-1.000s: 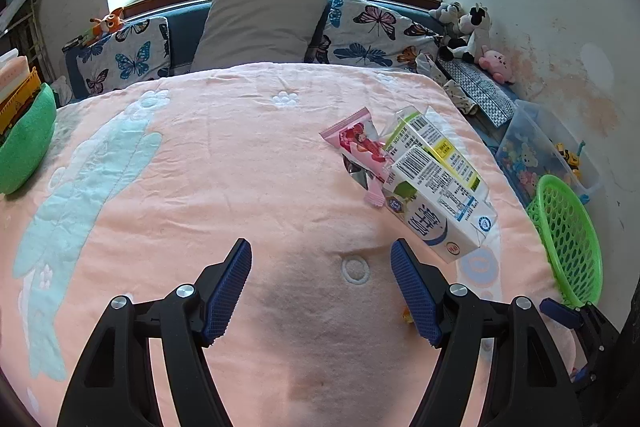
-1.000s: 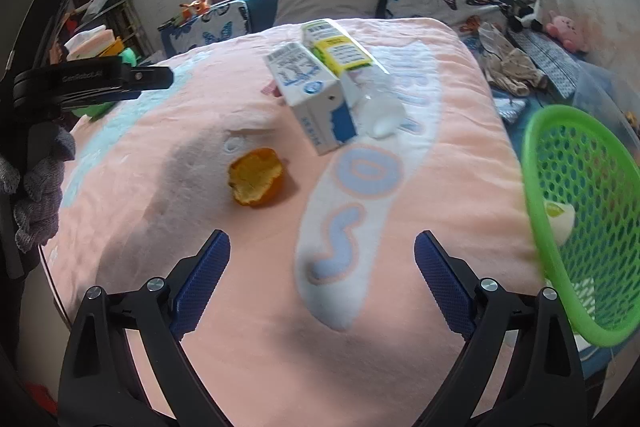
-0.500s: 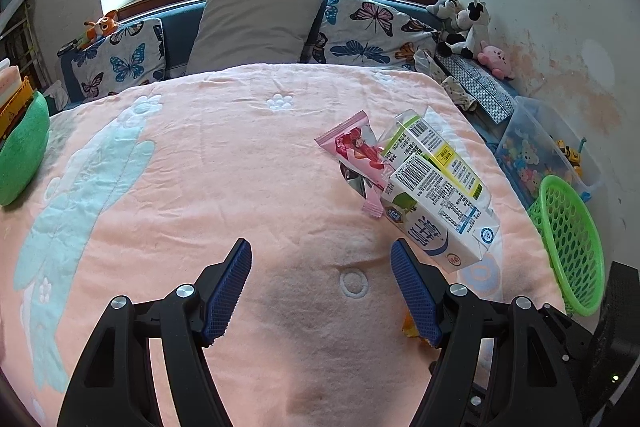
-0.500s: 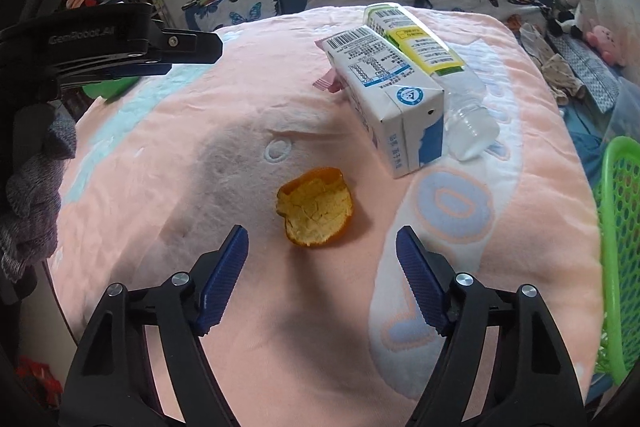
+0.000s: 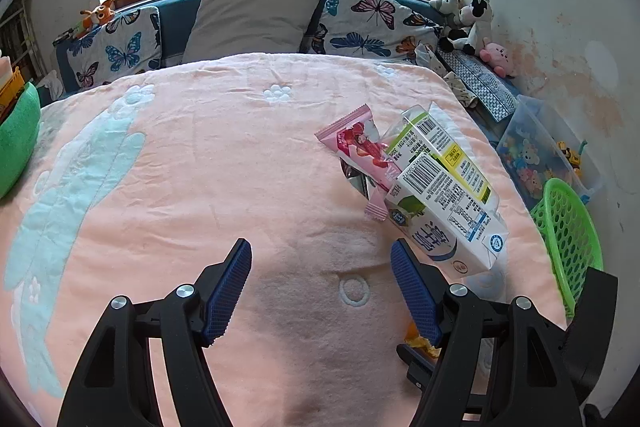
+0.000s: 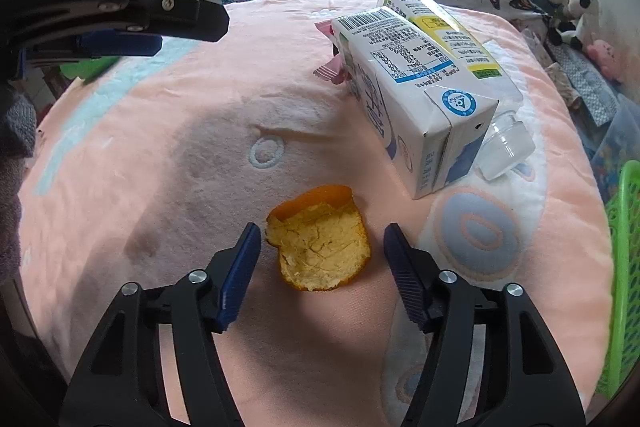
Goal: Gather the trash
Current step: 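Close the right tool around the orange peel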
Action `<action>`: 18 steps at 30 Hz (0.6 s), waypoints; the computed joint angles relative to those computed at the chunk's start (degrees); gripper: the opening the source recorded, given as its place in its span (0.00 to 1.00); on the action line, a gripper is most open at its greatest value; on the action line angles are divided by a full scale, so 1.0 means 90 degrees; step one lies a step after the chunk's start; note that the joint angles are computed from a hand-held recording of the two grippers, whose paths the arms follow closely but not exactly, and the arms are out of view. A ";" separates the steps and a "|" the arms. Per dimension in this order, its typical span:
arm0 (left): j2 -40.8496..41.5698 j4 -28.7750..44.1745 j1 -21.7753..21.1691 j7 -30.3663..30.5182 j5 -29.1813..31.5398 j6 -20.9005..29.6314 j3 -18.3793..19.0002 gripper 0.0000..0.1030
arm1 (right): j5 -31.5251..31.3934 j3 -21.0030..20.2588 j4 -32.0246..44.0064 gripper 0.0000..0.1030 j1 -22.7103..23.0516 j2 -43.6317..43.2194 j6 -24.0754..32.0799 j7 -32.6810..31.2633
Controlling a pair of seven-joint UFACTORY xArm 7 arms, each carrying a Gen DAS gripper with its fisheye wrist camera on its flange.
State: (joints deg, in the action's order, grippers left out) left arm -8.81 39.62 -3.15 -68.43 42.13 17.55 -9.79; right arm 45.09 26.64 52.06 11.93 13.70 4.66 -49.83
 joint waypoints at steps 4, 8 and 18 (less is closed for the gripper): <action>0.0083 0.0079 -0.0050 0.0039 -0.0019 0.0030 -0.0002 0.68 | -0.0218 0.0060 -0.0150 0.47 0.0005 -0.0014 -0.0290 0.0056; 0.0183 0.0192 -0.0153 0.0056 -0.0060 0.0054 0.0011 0.68 | 0.0535 0.0708 -0.0184 0.42 -0.0665 -0.0076 -0.0151 -0.0619; 0.0665 0.0714 -0.0620 0.0495 -0.0927 -0.0058 0.0124 0.68 | 0.2309 0.0322 -0.0552 0.39 -0.0776 -0.0863 0.0555 -0.2079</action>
State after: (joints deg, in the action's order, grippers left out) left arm -2.82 46.04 -8.73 -63.98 33.79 17.03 -8.68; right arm 65.87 29.53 47.09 4.95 5.93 9.65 -68.54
